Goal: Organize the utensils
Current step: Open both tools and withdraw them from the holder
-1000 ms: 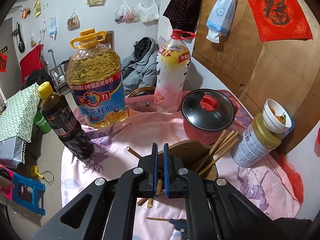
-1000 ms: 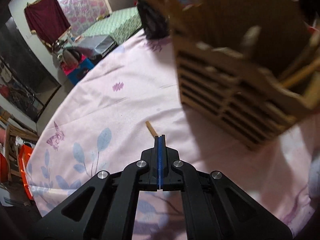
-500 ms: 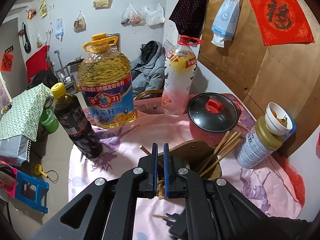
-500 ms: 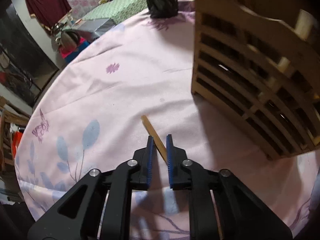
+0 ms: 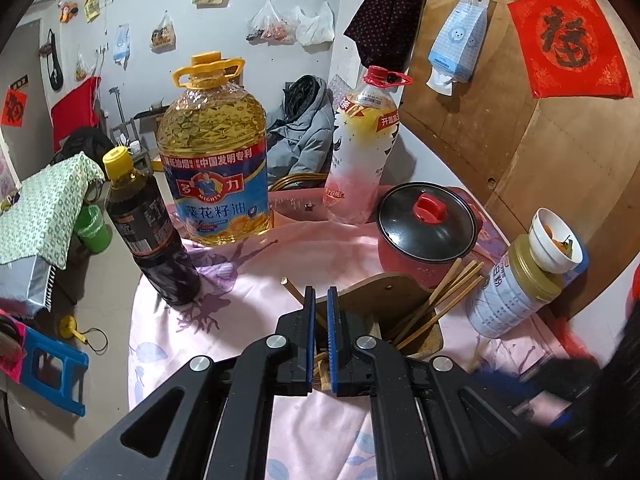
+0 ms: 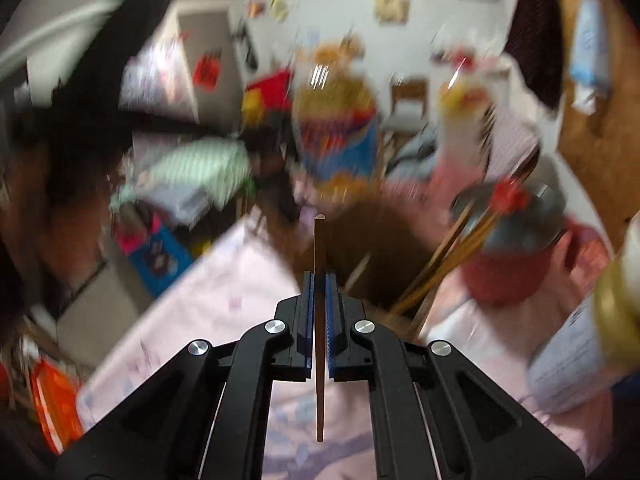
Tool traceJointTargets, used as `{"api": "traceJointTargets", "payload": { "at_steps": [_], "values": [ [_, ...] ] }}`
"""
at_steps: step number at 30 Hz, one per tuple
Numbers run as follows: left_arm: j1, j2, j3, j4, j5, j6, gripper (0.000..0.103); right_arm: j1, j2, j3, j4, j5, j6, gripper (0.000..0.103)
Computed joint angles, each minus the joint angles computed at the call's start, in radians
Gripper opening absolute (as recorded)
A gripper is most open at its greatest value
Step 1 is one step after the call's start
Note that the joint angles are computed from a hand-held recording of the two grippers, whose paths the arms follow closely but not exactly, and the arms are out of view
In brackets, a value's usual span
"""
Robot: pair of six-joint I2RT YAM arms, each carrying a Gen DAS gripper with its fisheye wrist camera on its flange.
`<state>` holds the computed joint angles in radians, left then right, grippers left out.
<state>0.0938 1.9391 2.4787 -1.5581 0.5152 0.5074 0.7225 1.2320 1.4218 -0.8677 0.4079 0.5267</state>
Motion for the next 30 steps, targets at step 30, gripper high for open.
{"api": "traceJointTargets", "payload": {
  "at_steps": [30],
  "values": [
    [-0.025, -0.300, -0.542, 0.347, -0.100, -0.052, 0.036, -0.118, 0.018, -0.126, 0.257, 0.223, 0.000, 0.013]
  ]
}}
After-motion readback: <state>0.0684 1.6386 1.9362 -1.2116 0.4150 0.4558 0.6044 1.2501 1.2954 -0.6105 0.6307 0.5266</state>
